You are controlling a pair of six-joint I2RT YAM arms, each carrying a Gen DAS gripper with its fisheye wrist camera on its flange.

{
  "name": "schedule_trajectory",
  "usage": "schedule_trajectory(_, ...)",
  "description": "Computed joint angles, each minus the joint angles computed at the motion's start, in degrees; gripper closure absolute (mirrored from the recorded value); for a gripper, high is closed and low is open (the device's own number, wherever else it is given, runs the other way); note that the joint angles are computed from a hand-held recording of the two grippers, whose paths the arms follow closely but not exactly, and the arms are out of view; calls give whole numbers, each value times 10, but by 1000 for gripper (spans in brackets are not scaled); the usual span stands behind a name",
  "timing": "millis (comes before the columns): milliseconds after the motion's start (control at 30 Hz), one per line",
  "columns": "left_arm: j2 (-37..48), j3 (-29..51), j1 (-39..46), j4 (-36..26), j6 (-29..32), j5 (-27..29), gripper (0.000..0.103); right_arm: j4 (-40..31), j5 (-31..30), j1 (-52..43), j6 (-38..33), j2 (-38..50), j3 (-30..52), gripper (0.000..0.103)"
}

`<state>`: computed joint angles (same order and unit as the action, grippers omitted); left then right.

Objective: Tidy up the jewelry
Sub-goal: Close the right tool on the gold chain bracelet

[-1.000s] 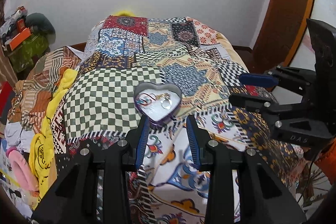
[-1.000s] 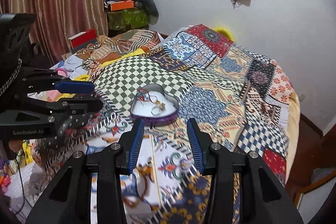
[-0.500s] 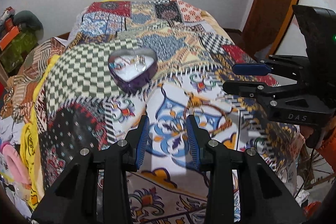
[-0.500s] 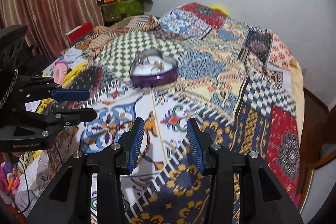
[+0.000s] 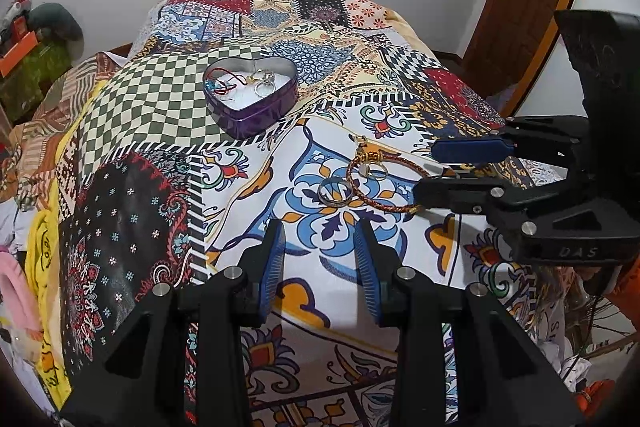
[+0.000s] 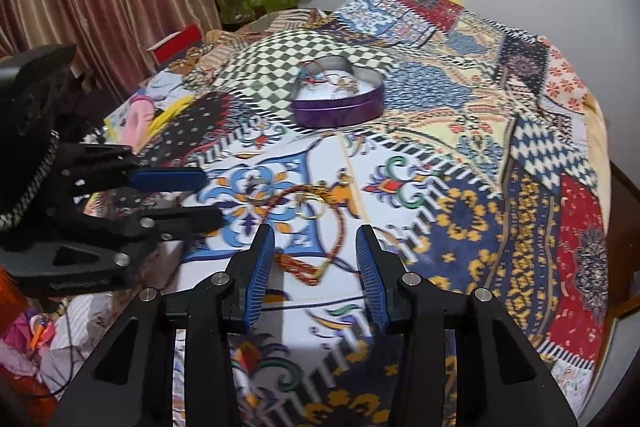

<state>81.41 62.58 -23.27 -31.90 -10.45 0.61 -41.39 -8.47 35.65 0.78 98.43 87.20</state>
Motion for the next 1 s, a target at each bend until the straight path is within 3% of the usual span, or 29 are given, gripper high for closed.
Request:
schedule_trajectory(200,-14,-12,4,2,-6,3,68,-10,3,14,8,34,26,64)
schedule_trajectory(267,-18,-17,6,3,-6,3,67,-10,9,17,11,37,28,51)
schedule_trajectory(300,-19,-19,7,4,-7,2,68,-7,11,18,14,38,27,49)
schedule_trajectory(600,-17,-22,9,13,-10,-1,68,14,0,1,18,29,32,49)
schedule_trajectory(767,-21,-24,8,17,-10,-1,68,12,-8,12,5,42,50,82)
schedule_trajectory(1000,-25,-30,12,23,-7,9,68,6,30,25,7,65,55,84)
